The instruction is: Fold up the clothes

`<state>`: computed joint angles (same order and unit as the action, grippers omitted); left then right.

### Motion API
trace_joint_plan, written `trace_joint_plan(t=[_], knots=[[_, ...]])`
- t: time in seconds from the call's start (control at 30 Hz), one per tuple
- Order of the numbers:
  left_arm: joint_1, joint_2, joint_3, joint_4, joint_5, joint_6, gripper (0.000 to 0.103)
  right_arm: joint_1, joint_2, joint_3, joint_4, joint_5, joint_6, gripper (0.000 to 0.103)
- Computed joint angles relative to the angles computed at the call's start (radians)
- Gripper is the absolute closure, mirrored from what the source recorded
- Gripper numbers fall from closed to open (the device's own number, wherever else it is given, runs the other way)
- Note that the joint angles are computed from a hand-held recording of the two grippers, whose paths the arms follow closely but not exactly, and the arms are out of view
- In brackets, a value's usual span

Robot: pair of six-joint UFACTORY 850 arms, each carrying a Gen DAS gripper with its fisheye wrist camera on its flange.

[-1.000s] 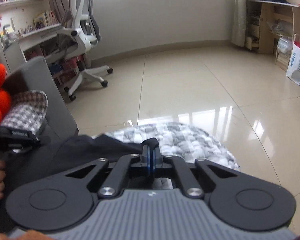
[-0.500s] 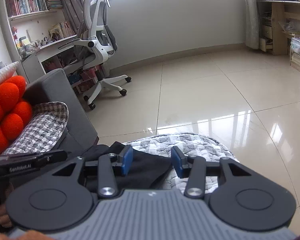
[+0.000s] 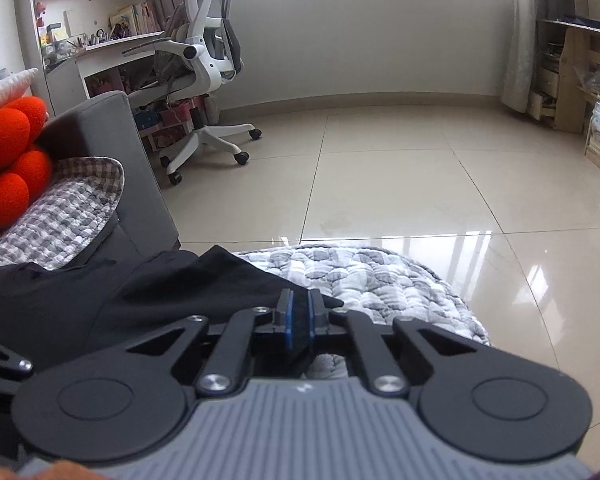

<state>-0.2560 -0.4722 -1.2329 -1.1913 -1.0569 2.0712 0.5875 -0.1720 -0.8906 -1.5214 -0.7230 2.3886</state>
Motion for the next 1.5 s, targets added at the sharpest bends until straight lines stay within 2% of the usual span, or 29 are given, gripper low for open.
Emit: trace_joint_plan(t=[0.2,0.27,0.33,0.43,0.5,0.6,0.67,0.73,0.77,0.8,0.9,0.97,1.0,1.13,1.17,1.2,1.27,1.37,1.43,1.5], knots=[[0.026,0.002,-0.023,0.089,-0.047,0.020,0.093,-0.002,0.009,0.018,-0.021,0.000,0.037,0.100],[0.026,0.007,-0.021,0.096,-0.048,0.035,0.086,-0.004,0.011,0.021,-0.032,0.003,0.054,0.100],[0.026,0.014,-0.014,0.099,-0.052,0.063,0.062,-0.005,0.017,0.029,-0.046,0.008,0.077,0.100],[0.022,0.040,0.015,0.092,-0.031,0.134,0.054,-0.011,0.037,0.049,-0.083,0.030,0.144,0.097],[0.013,0.064,0.048,0.076,0.009,0.196,0.054,-0.018,0.061,0.069,-0.128,0.059,0.222,0.084],[0.003,0.089,0.090,0.032,0.053,0.270,0.056,-0.024,0.082,0.085,-0.176,0.085,0.300,0.082],[0.001,0.098,0.106,0.008,0.061,0.295,0.075,-0.022,0.078,0.081,-0.171,0.084,0.293,0.082],[0.000,0.109,0.125,-0.020,0.071,0.328,0.098,-0.008,0.054,0.055,-0.111,0.055,0.192,0.088],[0.002,0.115,0.137,-0.044,0.074,0.356,0.101,0.001,0.041,0.040,-0.078,0.033,0.134,0.096],[0.003,0.122,0.149,-0.068,0.077,0.385,0.101,0.010,0.028,0.024,-0.047,0.010,0.079,0.103],[0.022,0.116,0.138,-0.069,0.020,0.348,0.102,0.030,-0.011,-0.029,0.094,-0.085,-0.081,0.103],[0.018,0.103,0.126,-0.035,0.027,0.310,0.102,0.034,-0.041,-0.059,0.207,-0.156,-0.203,0.103],[0.014,0.095,0.121,-0.014,0.037,0.291,0.102,0.028,-0.044,-0.059,0.228,-0.150,-0.217,0.102],[0.026,0.081,0.129,-0.044,0.014,0.316,0.101,0.029,0.002,-0.003,0.129,-0.139,-0.062,0.102],[0.028,0.079,0.130,-0.048,0.011,0.317,0.101,0.031,0.015,0.014,0.081,-0.138,-0.003,0.098],[0.030,0.077,0.131,-0.051,0.007,0.319,0.101,0.033,0.037,0.038,-0.008,-0.117,0.089,0.092],[0.031,0.078,0.134,-0.055,0.005,0.323,0.101,0.030,0.073,0.074,-0.203,-0.065,0.253,0.089],[0.030,0.079,0.136,-0.056,0.005,0.328,0.101,0.004,0.081,0.071,-0.421,0.097,0.323,0.089],[0.029,0.076,0.131,-0.051,0.001,0.316,0.101,-0.009,0.052,0.028,-0.431,0.221,0.256,0.089],[0.031,0.071,0.125,-0.044,-0.006,0.299,0.101,-0.007,0.010,-0.022,-0.366,0.271,0.143,0.091]])
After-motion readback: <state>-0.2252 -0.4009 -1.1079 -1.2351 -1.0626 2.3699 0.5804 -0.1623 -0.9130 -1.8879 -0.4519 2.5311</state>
